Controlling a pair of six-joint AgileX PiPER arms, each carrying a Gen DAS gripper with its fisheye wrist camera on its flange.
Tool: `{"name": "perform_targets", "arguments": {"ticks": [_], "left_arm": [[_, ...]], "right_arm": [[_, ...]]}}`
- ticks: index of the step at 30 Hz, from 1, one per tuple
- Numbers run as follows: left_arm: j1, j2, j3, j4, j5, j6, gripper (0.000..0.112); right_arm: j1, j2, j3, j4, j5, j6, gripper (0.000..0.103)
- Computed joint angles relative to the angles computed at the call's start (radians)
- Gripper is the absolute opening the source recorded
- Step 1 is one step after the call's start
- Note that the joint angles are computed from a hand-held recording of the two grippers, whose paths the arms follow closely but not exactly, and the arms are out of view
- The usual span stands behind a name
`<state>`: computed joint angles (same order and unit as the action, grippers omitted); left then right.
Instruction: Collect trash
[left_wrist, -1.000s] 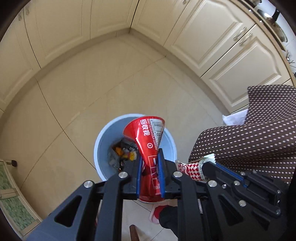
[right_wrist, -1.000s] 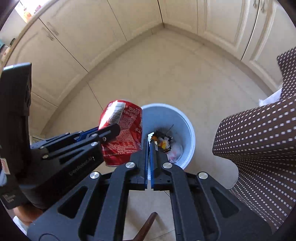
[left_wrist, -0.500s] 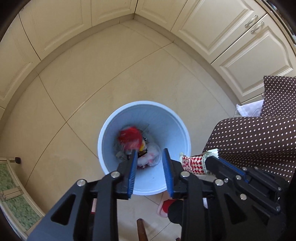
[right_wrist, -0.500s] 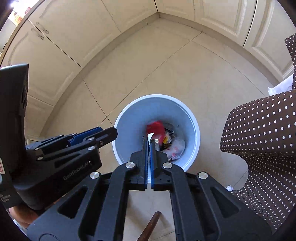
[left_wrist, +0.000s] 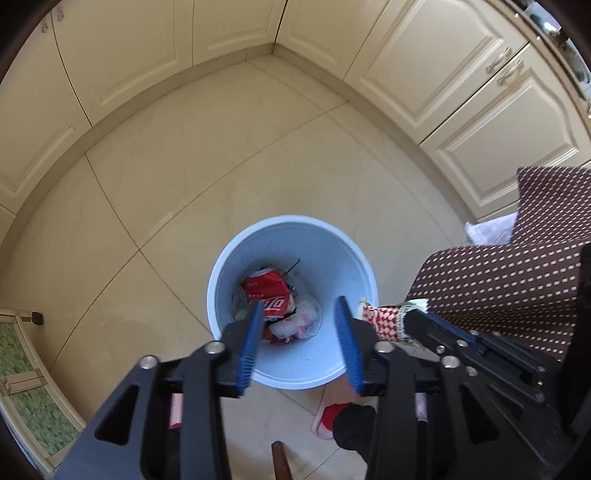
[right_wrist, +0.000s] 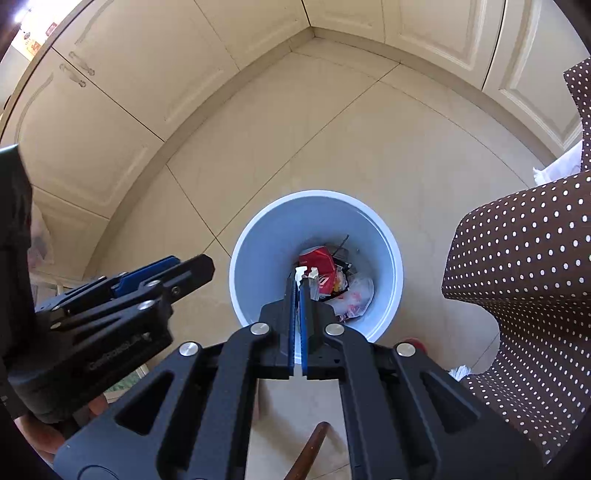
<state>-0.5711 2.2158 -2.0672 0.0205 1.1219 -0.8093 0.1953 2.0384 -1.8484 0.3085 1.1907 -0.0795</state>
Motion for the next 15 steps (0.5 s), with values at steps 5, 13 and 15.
{"name": "perform_targets", "arguments": {"ticks": [5, 13, 15], "left_arm": [[-0.024, -0.064, 0.056, 0.058, -0.012, -0.048, 0.049], [-0.128, -0.231, 0.117, 0.224, 0.012, -0.143, 0.063], [-0.179, -0.253, 0.08, 0.279, 0.062, -0.169, 0.065]], "right_arm": [[-0.011, -0.04, 0.01, 0.011, 0.008, 0.015, 0.003], [-0.009, -0.237, 0.074, -0.045, 0.021, 0.005, 0.003], [-0.008, -0.311, 0.096, -0.069, 0.022, 0.007, 0.003]]}}
